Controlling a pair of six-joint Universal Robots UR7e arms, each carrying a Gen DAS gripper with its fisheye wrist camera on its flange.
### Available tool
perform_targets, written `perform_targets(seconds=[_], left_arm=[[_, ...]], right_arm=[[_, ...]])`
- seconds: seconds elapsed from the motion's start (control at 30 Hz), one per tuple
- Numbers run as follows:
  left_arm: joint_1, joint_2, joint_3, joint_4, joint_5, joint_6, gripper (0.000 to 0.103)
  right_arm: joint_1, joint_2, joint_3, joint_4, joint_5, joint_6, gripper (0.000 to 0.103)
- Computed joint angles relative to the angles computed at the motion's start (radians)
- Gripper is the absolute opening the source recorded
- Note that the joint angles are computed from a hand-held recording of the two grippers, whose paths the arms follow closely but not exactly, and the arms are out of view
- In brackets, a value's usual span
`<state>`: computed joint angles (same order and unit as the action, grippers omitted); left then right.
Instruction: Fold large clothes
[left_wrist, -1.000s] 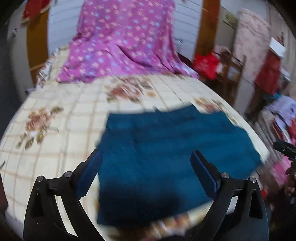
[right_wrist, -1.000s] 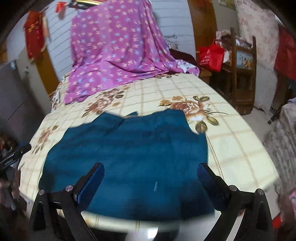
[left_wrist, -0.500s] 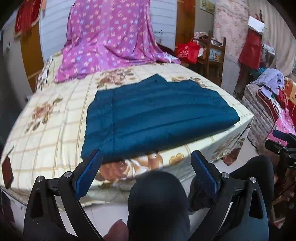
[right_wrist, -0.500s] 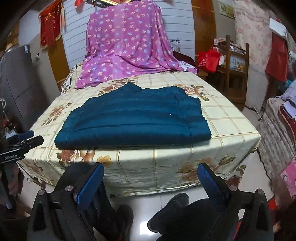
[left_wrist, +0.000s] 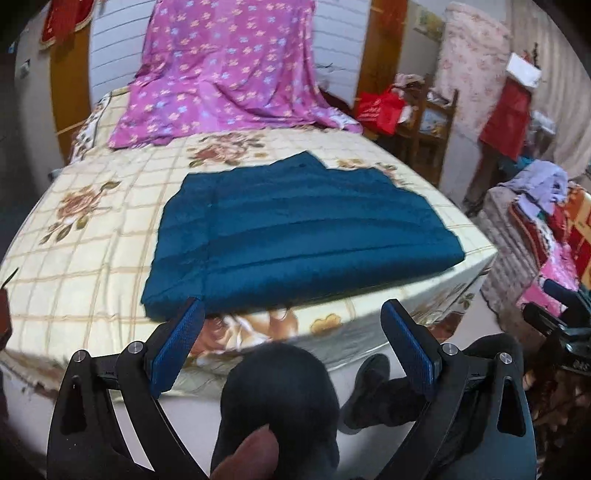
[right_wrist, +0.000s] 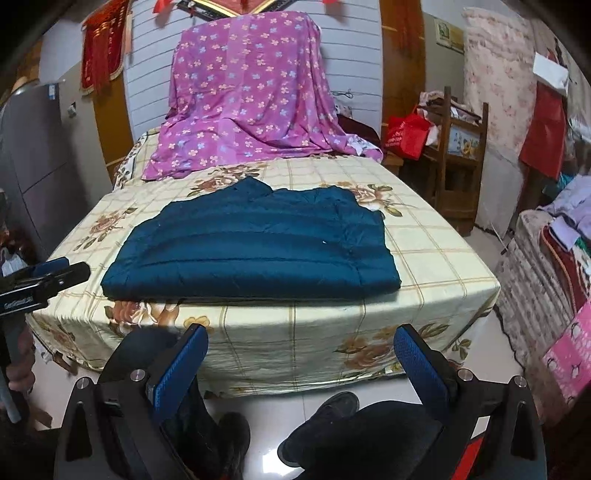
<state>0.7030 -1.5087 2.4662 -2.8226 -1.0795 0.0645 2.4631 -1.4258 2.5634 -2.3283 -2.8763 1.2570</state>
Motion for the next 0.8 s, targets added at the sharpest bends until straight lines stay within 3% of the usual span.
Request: perform_targets(seconds=[0.17, 0.23, 0.5, 0.8], left_arm=[[-0.042, -0.010, 0.023, 0.019, 0.082, -0.028, 0.096], [-0.041, -0.023, 0.025, 0.032, 0.073, -0.033, 0.096], [-0.045, -0.033, 0.027, 0.045, 0.083, -0.040, 0.096], [-0.042, -0.038, 0.028, 0.055, 0.079, -0.038, 0.096]], right_arm=[[0.020, 0.009, -0.033, 0.106, -0.015, 0.048, 0.100], [0.025, 0.013, -0.032, 0.080, -0.014, 0.028, 0.100], [0.038, 0.001, -0.051, 0.186, -0.021, 0.106, 0.100], [0.040, 0.004, -0.040, 0.135, -0.014, 0.064, 0.100]])
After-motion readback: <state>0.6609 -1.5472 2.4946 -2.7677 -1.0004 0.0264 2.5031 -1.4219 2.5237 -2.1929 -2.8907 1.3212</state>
